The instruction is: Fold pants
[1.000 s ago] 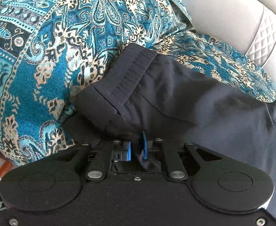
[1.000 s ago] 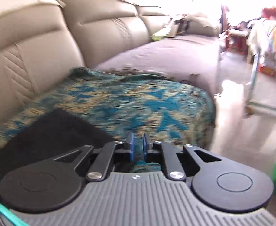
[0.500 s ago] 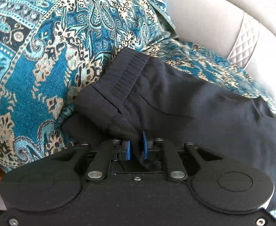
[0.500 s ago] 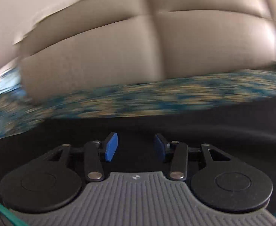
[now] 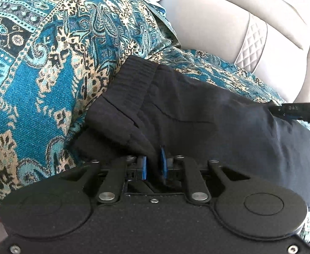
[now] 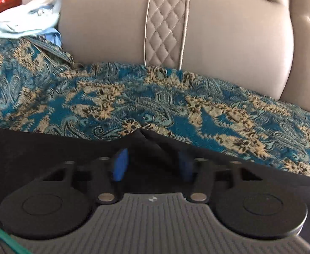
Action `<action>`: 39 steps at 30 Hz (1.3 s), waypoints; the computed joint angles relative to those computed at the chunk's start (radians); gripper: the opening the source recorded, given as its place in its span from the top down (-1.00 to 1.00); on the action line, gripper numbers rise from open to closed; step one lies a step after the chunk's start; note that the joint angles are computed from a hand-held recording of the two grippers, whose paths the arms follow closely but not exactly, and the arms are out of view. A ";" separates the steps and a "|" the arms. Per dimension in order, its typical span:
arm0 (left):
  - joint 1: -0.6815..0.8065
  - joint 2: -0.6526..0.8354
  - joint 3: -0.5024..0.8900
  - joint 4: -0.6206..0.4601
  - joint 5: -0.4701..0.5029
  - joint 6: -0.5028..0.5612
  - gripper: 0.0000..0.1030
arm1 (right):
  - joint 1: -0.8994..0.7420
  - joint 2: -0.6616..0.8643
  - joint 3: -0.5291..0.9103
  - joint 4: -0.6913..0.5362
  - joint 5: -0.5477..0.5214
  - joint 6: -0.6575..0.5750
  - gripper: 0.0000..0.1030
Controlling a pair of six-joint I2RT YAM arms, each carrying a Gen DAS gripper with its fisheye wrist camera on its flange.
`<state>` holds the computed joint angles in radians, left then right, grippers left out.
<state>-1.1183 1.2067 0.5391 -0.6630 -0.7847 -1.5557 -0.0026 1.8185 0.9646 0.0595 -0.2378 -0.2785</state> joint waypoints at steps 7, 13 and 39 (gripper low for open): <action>0.001 -0.072 -0.045 0.028 0.009 -0.012 0.71 | 0.043 0.088 0.201 -0.091 0.088 0.065 0.95; 0.007 -0.062 -0.037 0.023 0.010 -0.027 0.71 | -0.016 -0.015 0.098 0.003 -0.106 0.116 0.60; -0.087 0.097 0.078 -0.109 -0.107 -0.158 0.17 | -0.606 -0.086 -0.241 0.286 -0.349 -0.062 -0.40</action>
<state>-1.2053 1.3032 0.6166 -0.7716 -0.8921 -1.7135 -0.6085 1.7326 0.7233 0.3457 -0.5866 -0.3407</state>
